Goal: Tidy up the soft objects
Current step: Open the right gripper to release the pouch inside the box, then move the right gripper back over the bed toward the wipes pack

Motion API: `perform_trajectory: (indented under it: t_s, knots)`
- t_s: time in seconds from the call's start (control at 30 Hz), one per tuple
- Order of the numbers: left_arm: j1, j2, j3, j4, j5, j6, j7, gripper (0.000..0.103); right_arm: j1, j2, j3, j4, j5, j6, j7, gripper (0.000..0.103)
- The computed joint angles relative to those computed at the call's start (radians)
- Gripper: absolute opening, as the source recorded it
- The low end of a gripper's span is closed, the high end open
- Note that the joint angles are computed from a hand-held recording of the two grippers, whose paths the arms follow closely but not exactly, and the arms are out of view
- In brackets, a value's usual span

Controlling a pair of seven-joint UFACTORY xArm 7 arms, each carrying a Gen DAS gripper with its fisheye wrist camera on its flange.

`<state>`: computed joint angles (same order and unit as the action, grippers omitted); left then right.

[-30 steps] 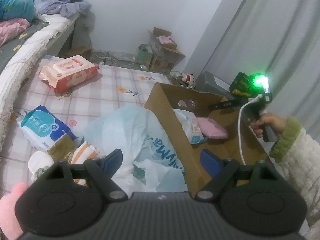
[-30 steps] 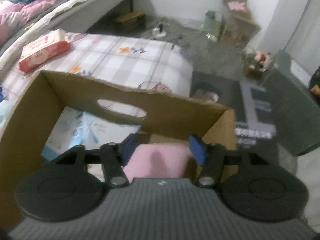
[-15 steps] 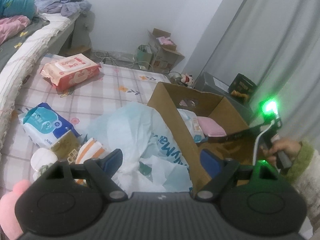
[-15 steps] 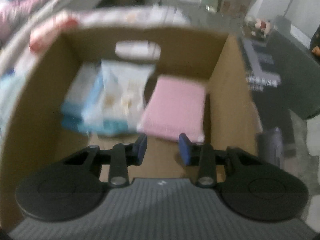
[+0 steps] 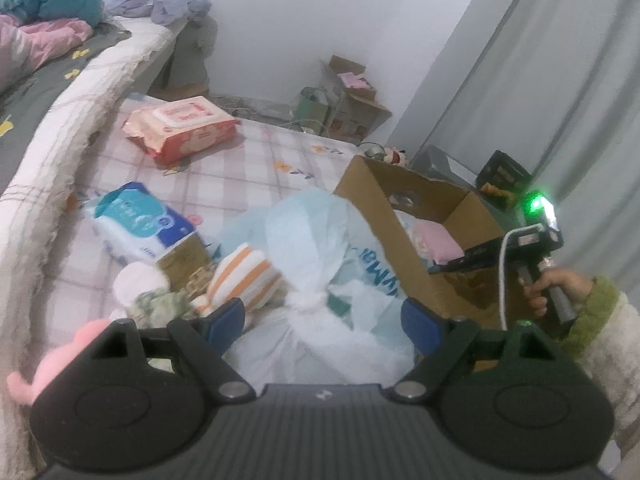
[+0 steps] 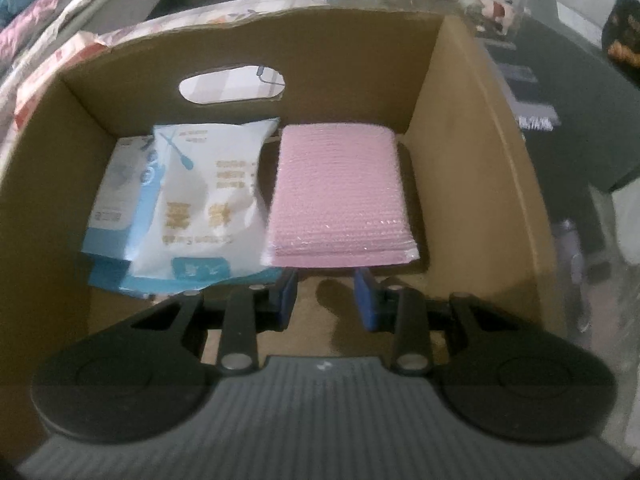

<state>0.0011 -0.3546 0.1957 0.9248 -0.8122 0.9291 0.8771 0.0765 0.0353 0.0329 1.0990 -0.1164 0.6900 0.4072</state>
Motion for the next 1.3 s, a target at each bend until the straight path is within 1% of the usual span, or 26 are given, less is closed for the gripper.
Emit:
perform_trajectory:
  t_s: [0.1, 0.17, 0.3, 0.37, 0.5, 0.6, 0.7, 0.77, 0.83, 0.93, 1.07, 1.2, 1.3]
  knots:
    - [0.019, -0.021, 0.013, -0.021, 0.017, -0.006, 0.004, 0.088, -0.002, -0.050, 0.001, -0.036, 0.026, 0.001, 0.013, 0.034]
    - [0.030, -0.038, 0.022, -0.038, 0.035, -0.006, 0.011, 0.088, 0.000, -0.110, 0.005, -0.075, 0.062, 0.001, 0.023, 0.042]
    - [0.050, -0.075, 0.036, -0.078, 0.074, -0.027, 0.012, 0.089, 0.014, -0.259, 0.023, -0.176, 0.119, -0.050, 0.050, 0.045]
    - [0.055, -0.093, 0.050, -0.095, 0.084, -0.032, 0.018, 0.089, 0.033, -0.333, 0.027, -0.223, 0.166, -0.089, 0.052, 0.047]
    - [0.065, -0.119, 0.070, -0.120, 0.105, -0.040, 0.025, 0.089, 0.107, -0.436, 0.031, -0.277, 0.289, -0.166, 0.038, 0.049]
    - [0.072, -0.146, 0.079, -0.146, 0.126, -0.063, 0.037, 0.089, 0.196, -0.460, 0.030, -0.285, 0.388, -0.235, 0.003, 0.050]
    - [0.075, -0.170, 0.103, -0.163, 0.139, -0.055, 0.046, 0.090, 0.295, -0.446, 0.021, -0.268, 0.492, -0.301, -0.050, 0.050]
    - [0.079, -0.179, 0.125, -0.167, 0.141, -0.036, 0.053, 0.090, 0.348, -0.416, 0.027, -0.238, 0.537, -0.325, -0.083, 0.050]
    - [0.087, -0.186, 0.137, -0.174, 0.144, -0.029, 0.057, 0.090, 0.381, -0.383, 0.043, -0.206, 0.564, -0.338, -0.102, 0.051]
    - [0.098, -0.193, 0.159, -0.181, 0.141, -0.012, 0.065, 0.090, 0.438, -0.322, 0.052, -0.155, 0.641, -0.344, -0.145, 0.051]
    - [0.116, -0.201, 0.172, -0.193, 0.140, -0.003, 0.078, 0.090, 0.467, -0.241, 0.092, -0.089, 0.704, -0.343, -0.173, 0.052]
    - [0.132, -0.207, 0.161, -0.215, 0.151, -0.045, 0.080, 0.090, 0.490, -0.150, 0.133, -0.021, 0.786, -0.351, -0.232, 0.052]
    - [0.133, -0.192, 0.152, -0.217, 0.160, -0.082, 0.073, 0.089, 0.487, -0.062, 0.174, 0.047, 0.809, -0.365, -0.261, 0.052]
